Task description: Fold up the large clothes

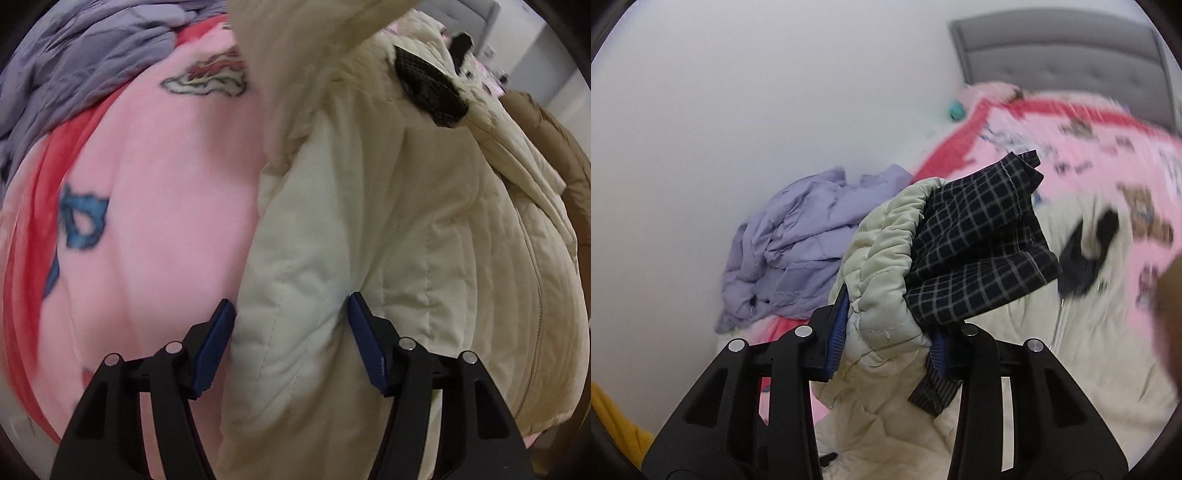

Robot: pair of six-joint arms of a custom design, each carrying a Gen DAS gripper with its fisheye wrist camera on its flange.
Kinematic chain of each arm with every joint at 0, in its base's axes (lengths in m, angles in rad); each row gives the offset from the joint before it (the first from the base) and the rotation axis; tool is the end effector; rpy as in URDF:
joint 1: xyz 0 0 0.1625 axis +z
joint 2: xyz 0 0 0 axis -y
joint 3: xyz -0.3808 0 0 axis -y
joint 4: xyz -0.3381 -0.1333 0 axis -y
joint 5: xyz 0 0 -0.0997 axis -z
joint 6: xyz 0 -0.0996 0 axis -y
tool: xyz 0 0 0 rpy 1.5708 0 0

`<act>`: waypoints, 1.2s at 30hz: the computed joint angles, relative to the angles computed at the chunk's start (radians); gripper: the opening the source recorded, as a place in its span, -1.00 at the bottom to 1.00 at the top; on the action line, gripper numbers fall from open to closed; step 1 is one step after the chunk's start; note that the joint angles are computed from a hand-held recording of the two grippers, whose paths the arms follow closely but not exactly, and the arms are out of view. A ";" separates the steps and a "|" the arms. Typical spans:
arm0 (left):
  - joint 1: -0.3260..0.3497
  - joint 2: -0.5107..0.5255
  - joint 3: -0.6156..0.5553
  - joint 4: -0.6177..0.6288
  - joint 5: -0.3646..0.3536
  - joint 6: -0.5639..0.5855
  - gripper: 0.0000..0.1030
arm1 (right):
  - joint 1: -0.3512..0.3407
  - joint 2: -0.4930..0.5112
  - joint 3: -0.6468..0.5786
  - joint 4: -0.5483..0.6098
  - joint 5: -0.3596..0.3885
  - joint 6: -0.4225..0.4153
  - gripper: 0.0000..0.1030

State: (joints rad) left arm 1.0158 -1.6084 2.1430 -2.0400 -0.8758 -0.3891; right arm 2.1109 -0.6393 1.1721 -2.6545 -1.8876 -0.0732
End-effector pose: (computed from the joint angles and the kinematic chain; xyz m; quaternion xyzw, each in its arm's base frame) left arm -0.0280 -0.4192 0.2879 0.0890 0.9356 -0.1274 0.3171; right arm 0.4638 -0.5746 0.1895 0.2460 -0.9189 0.2964 0.0855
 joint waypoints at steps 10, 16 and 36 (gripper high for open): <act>-0.118 -0.052 0.084 0.077 0.098 -0.047 0.23 | 0.070 0.055 -0.241 0.101 0.008 -0.134 -0.49; -0.216 -0.077 0.093 -0.232 0.142 0.164 0.27 | 0.042 0.007 -0.091 0.064 -0.006 -0.053 -0.49; 0.031 0.151 -0.120 -0.296 0.151 0.023 0.12 | 0.046 -0.184 0.314 -0.123 -0.321 0.102 -0.53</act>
